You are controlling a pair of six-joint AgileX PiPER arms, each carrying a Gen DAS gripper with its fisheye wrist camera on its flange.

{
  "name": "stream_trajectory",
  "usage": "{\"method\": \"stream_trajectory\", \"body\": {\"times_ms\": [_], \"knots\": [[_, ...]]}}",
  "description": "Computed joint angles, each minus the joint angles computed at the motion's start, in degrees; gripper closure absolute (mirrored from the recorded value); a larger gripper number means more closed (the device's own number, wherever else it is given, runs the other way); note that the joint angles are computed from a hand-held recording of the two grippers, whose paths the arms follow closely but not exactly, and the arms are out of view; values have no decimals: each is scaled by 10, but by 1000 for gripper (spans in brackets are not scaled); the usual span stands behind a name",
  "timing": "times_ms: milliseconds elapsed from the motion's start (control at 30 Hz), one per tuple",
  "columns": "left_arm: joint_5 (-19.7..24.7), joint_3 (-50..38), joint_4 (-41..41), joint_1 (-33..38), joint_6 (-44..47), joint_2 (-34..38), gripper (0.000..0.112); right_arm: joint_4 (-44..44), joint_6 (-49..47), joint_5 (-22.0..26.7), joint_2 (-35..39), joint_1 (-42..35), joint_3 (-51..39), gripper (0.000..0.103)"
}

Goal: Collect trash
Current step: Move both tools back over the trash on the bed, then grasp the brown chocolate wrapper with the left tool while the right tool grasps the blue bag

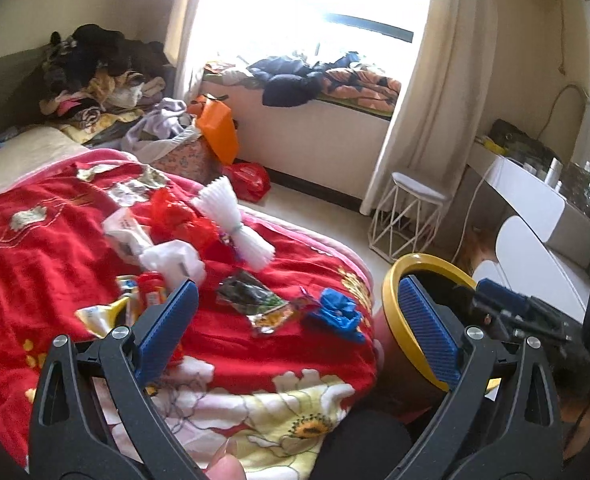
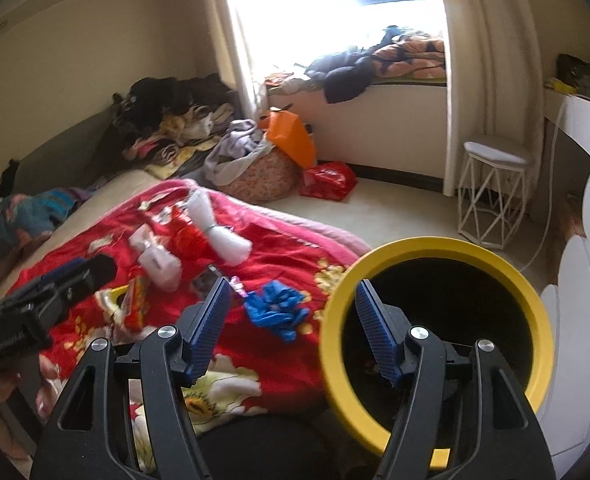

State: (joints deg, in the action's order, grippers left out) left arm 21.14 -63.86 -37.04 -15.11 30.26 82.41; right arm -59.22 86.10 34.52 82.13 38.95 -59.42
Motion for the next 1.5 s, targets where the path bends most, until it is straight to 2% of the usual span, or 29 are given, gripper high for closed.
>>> {"method": "stream_trajectory", "body": {"times_ms": [367, 467, 600, 867, 1000, 1033, 1067, 1100, 1133, 1167, 1200, 1267, 1333, 1400, 1500], "knots": [[13, 12, -28, 65, 33, -13, 20, 56, -101, -14, 71, 24, -66, 40], [20, 22, -30, 87, 41, -15, 20, 97, -148, -18, 100, 12, -89, 40], [33, 36, -35, 123, 55, -12, 20, 157, -229, 11, 160, -8, -145, 40], [68, 45, -38, 184, 49, 23, 20, 230, -323, 56, 264, -39, -247, 41], [79, 47, -37, 204, 44, 48, 20, 255, -360, 99, 318, -46, -304, 41], [81, 47, -32, 206, 40, 54, 20, 261, -367, 104, 327, -49, -312, 42], [83, 45, -24, 205, 33, 58, 21, 270, -374, 105, 331, -52, -316, 48], [87, 44, -20, 207, 28, 66, 22, 275, -377, 114, 341, -54, -325, 53], [91, 45, -23, 208, 27, 69, 26, 269, -375, 115, 341, -53, -323, 62], [96, 43, -27, 210, 28, 74, 30, 286, -390, 100, 337, -58, -316, 79], [98, 42, -25, 210, 25, 79, 33, 306, -401, 93, 336, -63, -314, 85], [107, 39, -31, 209, 31, 88, 47, 320, -407, 74, 323, -65, -295, 91], [111, 38, -30, 204, 27, 94, 53, 341, -424, 44, 300, -63, -267, 93], [116, 36, -30, 199, 26, 101, 63, 380, -453, 11, 281, -61, -246, 93], [118, 33, -20, 193, 17, 108, 79, 417, -484, -11, 259, -49, -229, 93]]}}
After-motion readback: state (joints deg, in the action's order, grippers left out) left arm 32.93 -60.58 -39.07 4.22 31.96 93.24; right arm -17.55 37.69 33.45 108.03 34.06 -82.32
